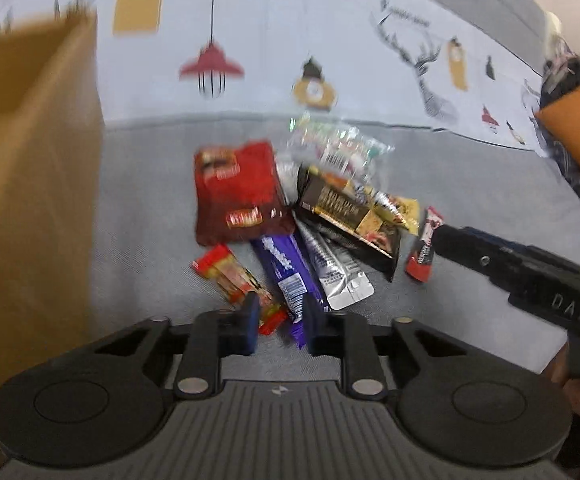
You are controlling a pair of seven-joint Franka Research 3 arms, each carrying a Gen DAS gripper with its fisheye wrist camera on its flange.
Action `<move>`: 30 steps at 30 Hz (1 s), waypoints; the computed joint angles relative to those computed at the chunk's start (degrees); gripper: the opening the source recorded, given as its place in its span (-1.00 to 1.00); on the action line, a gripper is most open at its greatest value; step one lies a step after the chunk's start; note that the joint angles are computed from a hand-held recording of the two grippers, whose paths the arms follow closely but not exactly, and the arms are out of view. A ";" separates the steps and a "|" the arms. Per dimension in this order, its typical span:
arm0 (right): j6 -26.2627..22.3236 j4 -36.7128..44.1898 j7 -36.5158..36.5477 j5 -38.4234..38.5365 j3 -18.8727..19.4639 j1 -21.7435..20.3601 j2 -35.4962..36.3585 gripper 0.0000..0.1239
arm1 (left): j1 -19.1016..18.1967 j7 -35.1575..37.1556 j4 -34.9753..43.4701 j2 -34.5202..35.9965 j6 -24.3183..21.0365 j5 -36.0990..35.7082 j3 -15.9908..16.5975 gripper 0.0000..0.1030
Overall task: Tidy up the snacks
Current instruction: 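Return both tools to the snack pile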
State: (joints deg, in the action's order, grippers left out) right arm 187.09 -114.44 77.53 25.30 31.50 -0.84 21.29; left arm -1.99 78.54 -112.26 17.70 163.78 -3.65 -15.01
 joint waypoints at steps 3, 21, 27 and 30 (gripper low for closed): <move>-7.87 5.79 -0.86 -1.48 -1.66 1.01 4.34 -0.37 | 2.54 2.66 2.28 3.26 0.86 -3.73 -2.70 -0.63; -17.20 15.05 -5.59 5.92 -14.11 14.67 9.71 -0.43 | 6.77 7.12 8.05 9.25 -1.17 -12.76 -7.48 -0.69; -13.77 7.24 -0.35 -1.97 -24.32 23.75 3.13 -0.78 | 11.99 19.66 3.07 5.50 -2.30 -21.97 -14.02 -0.71; -11.27 -0.73 1.16 -2.45 -24.41 23.37 -3.02 -0.89 | 6.00 17.13 0.21 2.22 -3.83 -16.37 -7.78 -0.71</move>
State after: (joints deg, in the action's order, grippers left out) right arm 175.82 -115.17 78.69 22.86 7.09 22.53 18.27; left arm 4.01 95.67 -112.06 19.92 159.96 -20.02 -22.80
